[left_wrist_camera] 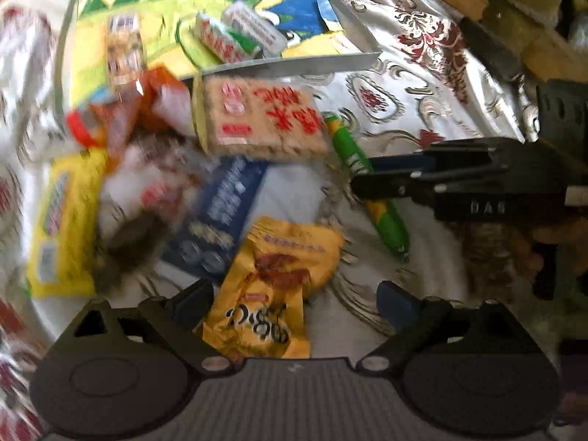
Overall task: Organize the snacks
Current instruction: 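Move the right tool to the green stick snack while the left tool approaches the gold pouch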
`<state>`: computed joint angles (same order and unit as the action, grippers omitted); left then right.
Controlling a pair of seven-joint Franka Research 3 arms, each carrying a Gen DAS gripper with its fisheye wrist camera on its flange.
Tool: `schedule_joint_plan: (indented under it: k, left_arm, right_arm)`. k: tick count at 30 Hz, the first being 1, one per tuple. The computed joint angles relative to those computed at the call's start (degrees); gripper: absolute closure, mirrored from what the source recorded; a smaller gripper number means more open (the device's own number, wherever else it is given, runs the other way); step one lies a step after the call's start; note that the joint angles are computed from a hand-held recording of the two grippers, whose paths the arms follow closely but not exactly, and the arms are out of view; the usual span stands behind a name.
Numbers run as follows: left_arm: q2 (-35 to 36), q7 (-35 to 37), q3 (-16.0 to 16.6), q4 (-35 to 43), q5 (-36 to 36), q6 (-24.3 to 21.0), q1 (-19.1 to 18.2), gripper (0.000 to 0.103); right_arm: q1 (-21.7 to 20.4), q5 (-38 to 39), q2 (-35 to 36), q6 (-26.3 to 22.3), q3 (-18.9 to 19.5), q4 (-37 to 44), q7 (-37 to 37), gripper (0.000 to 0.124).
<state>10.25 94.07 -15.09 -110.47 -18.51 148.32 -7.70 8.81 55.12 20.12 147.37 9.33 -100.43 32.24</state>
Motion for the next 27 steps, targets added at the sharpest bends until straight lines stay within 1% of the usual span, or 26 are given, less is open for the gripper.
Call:
schedule_joint_plan:
  k: [3,6,9,13,16,18,19,20,21,23,24,25,27]
  left_arm:
    - [-0.2,0.0,-0.1,-0.6,0.4,0.8,-0.2,0.005]
    - [0.2,-0.2,-0.1,-0.2,-0.9,0.5,0.2,0.005]
    - [0.9,1.0,-0.1,0.8,-0.5,-0.4,0.4,0.005]
    - [1.3,0.9,-0.1,1.4,0.0,-1.0,0.5,0.005]
    - [1.0,-0.9,0.1,0.8,1.1,-0.1,0.1,0.006]
    - [0.9,-3.2,0.5,0.7,3.7,-0.2,-0.6,0.011]
    - [0.9,-3.9,0.6,0.8,4.3,-0.5,-0.7,0.012]
    - [0.6,-4.8,0.5,0.8,4.3,-0.7,-0.7,0.015]
    - [0.4,-5.7,0.5,0.6,4.1,-0.7,-0.7,0.019]
    - [-0.1,-7.0,0.3,0.1,2.7,-0.5,-0.5,0.024]
    - [-0.4,-8.3,0.4,-0.2,2.5,-0.5,-0.6,0.029]
    - [-0.6,-9.8,0.6,-0.3,2.9,-0.6,-0.8,0.031]
    - [-0.9,-12.7,0.9,-0.3,3.4,-1.3,-1.1,0.040]
  right_arm:
    - [-0.2,-1.8,-1.3,-3.5,-0.3,-0.7,-0.4,0.090]
    - [-0.3,-0.8,-2.3,-4.2,-0.4,-2.0,-1.9,0.084]
    - [-0.2,0.2,-2.0,-4.6,-0.6,-1.8,-1.9,0.079]
    - [0.0,1.6,-2.1,-3.9,-0.6,-2.3,-2.4,0.072]
    - [0.6,2.3,-2.7,-1.6,-0.5,-3.8,-4.0,0.072]
    - [1.2,2.3,-3.3,0.5,-0.4,-4.9,-5.1,0.075]
    - [1.5,2.0,-3.5,1.1,-0.4,-5.3,-5.4,0.082]
    - [1.7,1.4,-3.6,1.4,-0.5,-5.5,-5.2,0.083]
    - [1.7,1.3,-3.7,1.3,-0.6,-5.5,-5.0,0.083]
    - [1.8,0.5,-3.7,0.6,-0.8,-5.3,-3.9,0.085]
    - [1.8,0.0,-3.7,0.0,-1.0,-5.1,-3.4,0.085]
    - [1.8,-0.7,-3.7,-0.5,-1.1,-4.9,-2.8,0.086]
    - [1.8,-2.2,-4.2,-1.7,-1.4,-4.9,-1.9,0.087]
